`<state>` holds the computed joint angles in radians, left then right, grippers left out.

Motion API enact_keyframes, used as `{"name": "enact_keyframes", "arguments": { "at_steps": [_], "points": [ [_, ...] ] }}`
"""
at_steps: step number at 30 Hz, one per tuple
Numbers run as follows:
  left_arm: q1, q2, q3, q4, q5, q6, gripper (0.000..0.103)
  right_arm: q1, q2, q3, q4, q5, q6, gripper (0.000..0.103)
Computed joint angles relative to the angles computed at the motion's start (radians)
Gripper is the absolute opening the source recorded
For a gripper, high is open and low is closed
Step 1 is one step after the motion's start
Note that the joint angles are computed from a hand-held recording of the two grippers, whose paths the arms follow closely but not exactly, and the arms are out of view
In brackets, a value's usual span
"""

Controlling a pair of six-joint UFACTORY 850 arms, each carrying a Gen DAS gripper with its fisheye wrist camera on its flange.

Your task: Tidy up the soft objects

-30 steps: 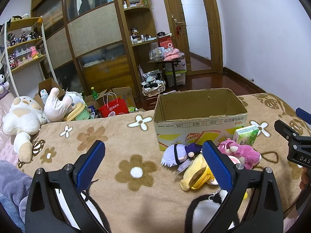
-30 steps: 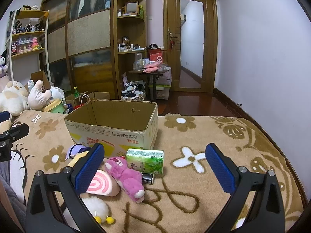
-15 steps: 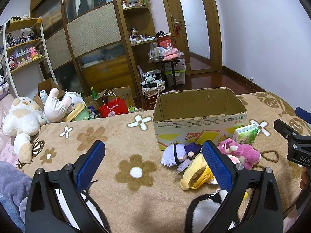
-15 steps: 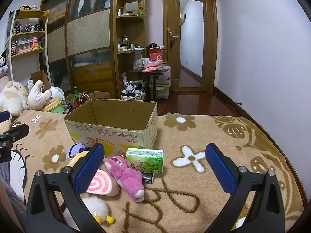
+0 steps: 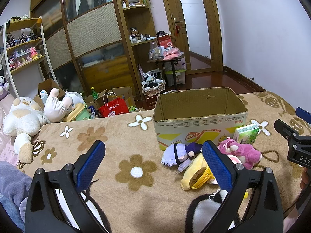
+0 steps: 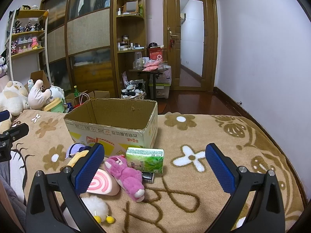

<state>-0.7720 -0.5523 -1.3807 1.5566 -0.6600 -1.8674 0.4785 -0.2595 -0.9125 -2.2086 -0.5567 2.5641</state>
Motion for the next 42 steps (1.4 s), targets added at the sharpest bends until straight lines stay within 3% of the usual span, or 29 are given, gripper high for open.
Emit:
{"name": "enact_keyframes", "arguments": {
  "at_steps": [13, 25, 36, 42],
  "points": [
    [0.006, -0.012, -0.016, -0.046, -0.012, 0.065, 0.099, -0.002, 0.000, -0.004, 0.003, 0.007, -0.007, 0.103],
    [0.020, -0.010, -0.023, -0.063, 0.027, 0.087, 0.099, 0.001, -0.011, -0.003, -0.021, 0.001, 0.004, 0.103],
    [-0.009, -0.104, -0.167, -0.340, 0.026, 0.279, 0.099, -0.062, -0.015, -0.048, -0.201, 0.206, 0.153, 0.103],
    [-0.013, -0.157, -0.222, -0.532, 0.047, 0.428, 0.099, -0.095, -0.061, -0.107, -0.165, 0.318, 0.091, 0.103]
  ]
}}
